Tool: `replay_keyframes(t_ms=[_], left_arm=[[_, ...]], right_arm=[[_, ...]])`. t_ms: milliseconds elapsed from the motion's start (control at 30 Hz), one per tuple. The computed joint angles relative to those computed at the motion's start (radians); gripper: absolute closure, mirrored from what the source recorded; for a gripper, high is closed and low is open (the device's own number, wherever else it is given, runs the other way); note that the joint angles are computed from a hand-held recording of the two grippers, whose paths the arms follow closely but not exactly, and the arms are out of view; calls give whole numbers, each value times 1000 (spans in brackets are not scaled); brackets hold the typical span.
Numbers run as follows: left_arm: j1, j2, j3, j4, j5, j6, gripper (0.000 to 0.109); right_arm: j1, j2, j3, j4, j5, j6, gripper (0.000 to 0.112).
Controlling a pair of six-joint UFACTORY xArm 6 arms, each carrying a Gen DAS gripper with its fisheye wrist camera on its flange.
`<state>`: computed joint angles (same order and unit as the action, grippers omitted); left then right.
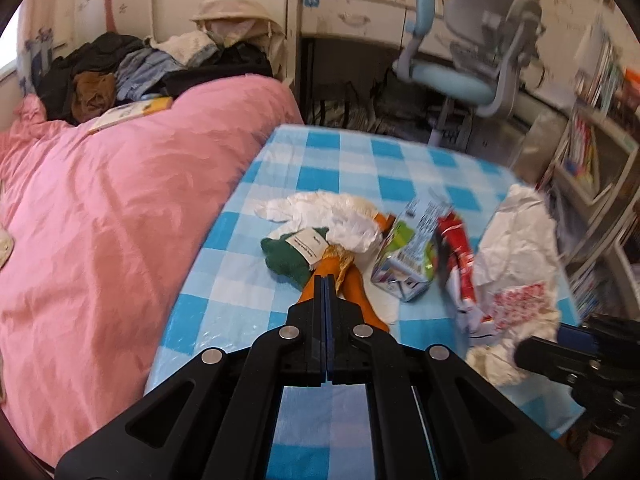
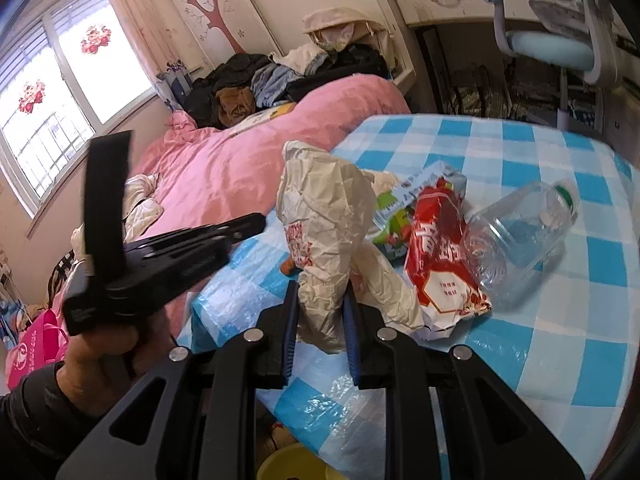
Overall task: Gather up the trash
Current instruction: 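Lift the white bag with the right gripper while the left gripper approaches the orange stick, then grasp the orange snack stick with the left gripper while the right gripper holds the bag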
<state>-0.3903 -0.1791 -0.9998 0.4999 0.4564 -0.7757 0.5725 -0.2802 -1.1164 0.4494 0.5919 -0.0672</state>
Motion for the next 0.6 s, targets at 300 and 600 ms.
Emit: replay_keyframes(t_ms=[300, 600], left_arm=[[-39, -303, 229, -7, -34, -56, 108], [-101, -493, 361, -64, 34, -42, 108]], right_arm=[[92, -155, 136, -138, -74, 117, 91], [185, -341, 309, -282, -65, 351, 91]])
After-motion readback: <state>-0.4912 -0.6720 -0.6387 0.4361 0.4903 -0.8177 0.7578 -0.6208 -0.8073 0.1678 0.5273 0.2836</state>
